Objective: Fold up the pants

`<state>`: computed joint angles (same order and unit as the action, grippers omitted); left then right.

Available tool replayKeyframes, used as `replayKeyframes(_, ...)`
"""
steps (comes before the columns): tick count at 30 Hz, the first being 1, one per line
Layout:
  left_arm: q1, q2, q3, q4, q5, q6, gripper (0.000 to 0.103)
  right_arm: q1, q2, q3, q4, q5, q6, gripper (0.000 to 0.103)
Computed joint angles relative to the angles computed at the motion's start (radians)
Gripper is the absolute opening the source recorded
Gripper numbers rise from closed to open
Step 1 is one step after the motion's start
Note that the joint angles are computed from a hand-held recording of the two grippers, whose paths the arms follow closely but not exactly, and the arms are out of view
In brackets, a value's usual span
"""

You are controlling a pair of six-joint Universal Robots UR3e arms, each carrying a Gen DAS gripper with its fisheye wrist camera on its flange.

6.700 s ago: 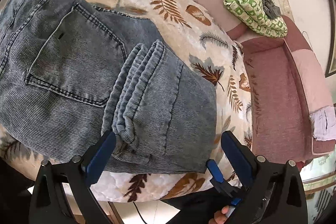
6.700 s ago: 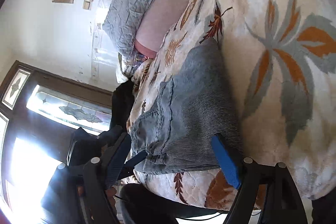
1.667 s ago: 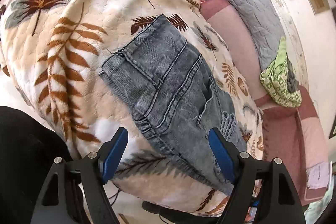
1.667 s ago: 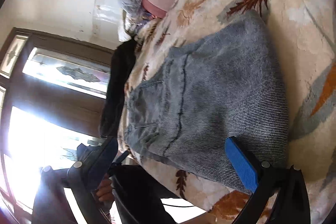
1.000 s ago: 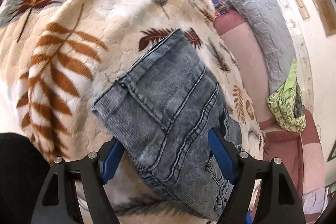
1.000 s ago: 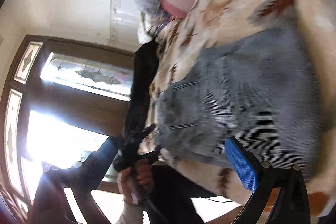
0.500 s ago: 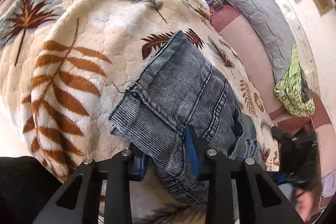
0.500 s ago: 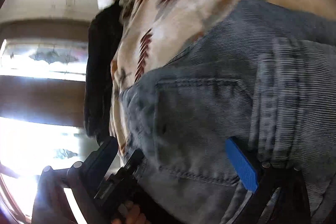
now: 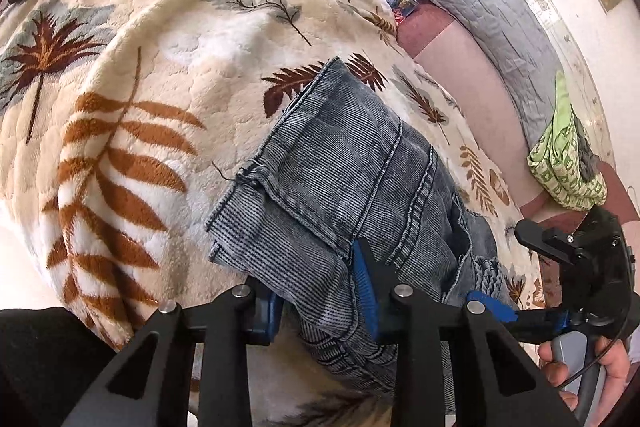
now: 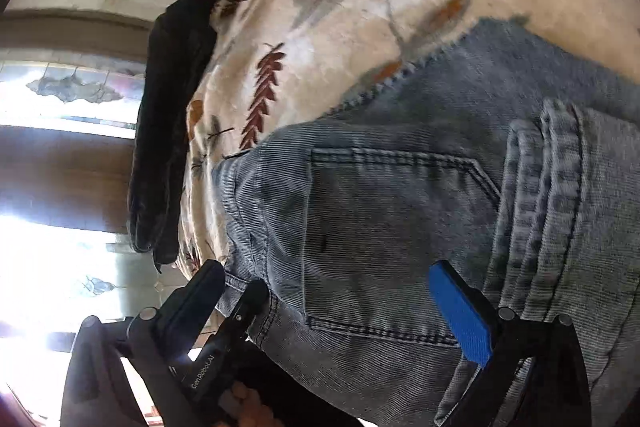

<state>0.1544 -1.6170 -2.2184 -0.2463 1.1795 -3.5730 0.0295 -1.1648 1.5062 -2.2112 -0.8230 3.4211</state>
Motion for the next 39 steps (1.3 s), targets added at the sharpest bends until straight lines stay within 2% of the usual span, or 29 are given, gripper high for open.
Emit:
replayKeyframes(4, -0.021, -0.011, 0.013, 0.003, 0.031, 0.009, 0.033, 0.016, 0.047, -0.001, -0.044, -0.04, 0.003, 0.103)
replayKeyframes(7, -0.016, -0.011, 0.006, 0.012, 0.028, 0.017, 0.033, -0.017, 0.0, 0.01, 0.023, 0.012, -0.019, 0.103)
replayKeyframes(11, -0.025, -0.012, 0.006, 0.02, 0.041, 0.014, 0.033, -0.122, -0.167, 0.216, -0.012, 0.09, -0.085, 0.103)
replayKeyframes(15, -0.05, -0.009, 0.026, 0.004, 0.078, 0.015, 0.028, -0.305, -0.406, 0.456, 0.062, 0.152, -0.209, 0.103)
replayKeyframes(18, -0.085, -0.004, 0.058, -0.005, 0.127, 0.013, 0.02, -0.448, -0.559, 0.57, 0.201, 0.167, -0.341, 0.103)
replayKeyframes(24, -0.242, 0.004, 0.21, -0.086, 0.315, 0.027, 0.016, -0.666, -0.711, 0.693, 0.555, 0.212, -0.686, 0.103)
replayKeyframes(25, -0.298, -0.006, 0.27, -0.111, 0.376, 0.044, 0.016, -0.691, -0.723, 0.703, 0.595, 0.229, -0.727, 0.103)
replayKeyframes(27, -0.395, -0.042, 0.377, -0.145, 0.475, 0.076, 0.016, -0.78, -0.765, 0.707, 0.764, 0.266, -0.873, 0.103)
replayKeyframes(30, -0.577, -0.146, 0.581, -0.19, 0.628, 0.144, 0.015, -0.963, -0.844, 0.693, 1.067, 0.292, -1.121, 0.103)
replayKeyframes(31, -0.626, -0.183, 0.639, -0.199, 0.664, 0.164, 0.015, -1.058, -0.864, 0.676, 1.208, 0.279, -1.238, 0.103)
replayKeyframes(35, -0.833, -0.387, 0.934, -0.262, 0.767, 0.257, 0.014, -1.399, -0.876, 0.648, 1.532, 0.174, -1.544, 0.103)
replayKeyframes(39, -0.96, -0.567, 1.14, -0.344, 0.766, 0.321, 0.013, -1.689, -0.823, 0.667, 1.64, 0.076, -1.671, 0.103)
